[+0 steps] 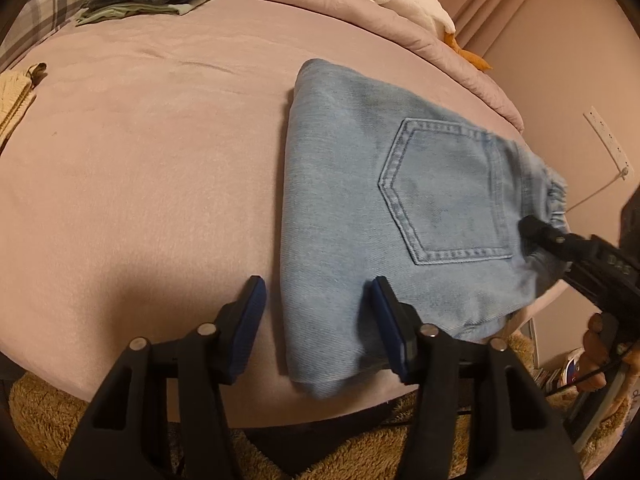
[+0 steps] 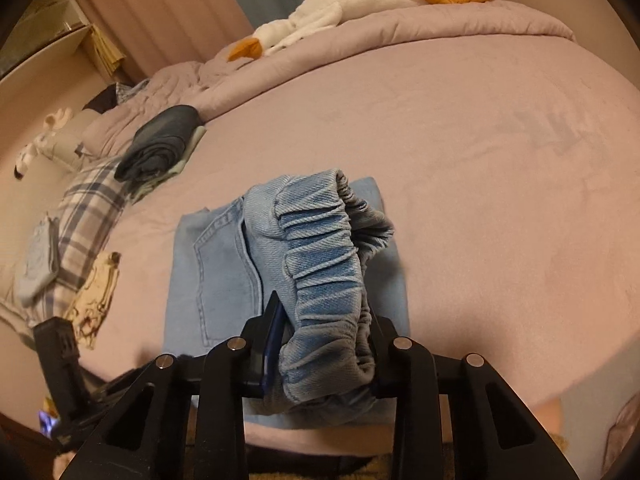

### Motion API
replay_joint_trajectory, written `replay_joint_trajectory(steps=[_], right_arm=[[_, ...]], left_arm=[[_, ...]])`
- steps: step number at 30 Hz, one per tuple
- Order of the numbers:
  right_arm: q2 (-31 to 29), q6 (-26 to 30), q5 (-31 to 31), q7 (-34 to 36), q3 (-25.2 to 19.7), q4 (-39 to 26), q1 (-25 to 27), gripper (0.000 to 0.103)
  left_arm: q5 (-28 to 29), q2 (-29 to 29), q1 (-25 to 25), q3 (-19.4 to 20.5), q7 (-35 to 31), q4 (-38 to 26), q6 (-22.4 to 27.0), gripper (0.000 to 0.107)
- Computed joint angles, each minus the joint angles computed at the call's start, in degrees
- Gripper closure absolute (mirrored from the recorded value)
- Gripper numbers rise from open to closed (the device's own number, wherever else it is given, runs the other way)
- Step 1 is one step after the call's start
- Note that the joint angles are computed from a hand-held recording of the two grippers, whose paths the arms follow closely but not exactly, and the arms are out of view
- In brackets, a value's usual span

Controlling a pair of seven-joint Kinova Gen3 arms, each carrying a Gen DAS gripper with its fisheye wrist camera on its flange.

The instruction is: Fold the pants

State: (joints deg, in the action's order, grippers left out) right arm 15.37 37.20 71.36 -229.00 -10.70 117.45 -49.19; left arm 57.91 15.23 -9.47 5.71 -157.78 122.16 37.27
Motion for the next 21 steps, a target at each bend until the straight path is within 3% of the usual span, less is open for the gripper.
replay_joint_trajectory(steps=[2, 5, 15, 21], right_arm=[[1.4, -0.8, -1.6, 0.6, -0.5, -0.2, 1.8, 0.068], [4.3, 0.8, -5.6, 5.4, 1.3, -2.5, 0.7, 0.06], [3.7, 2.5, -10.8, 10.2, 3.1, -4.2, -1.9, 0.056], [2.6, -0.6, -9.6, 6.9, 3.9, -1.8, -1.9, 0.053]], left_arm=[[0.1, 0.4, -0.5, 0.1, -0.6, -0.4, 1.6, 0.068], [0.8, 0.0, -0.2, 0.2, -1.5, 0.3, 0.7, 0.068], [0.2, -0.2, -0.1, -0.8, -0.1, 0.0, 2.7, 0.074], [-2.7, -1.3, 1.1, -0.9, 3.1, -0.5, 1.9, 0.074]])
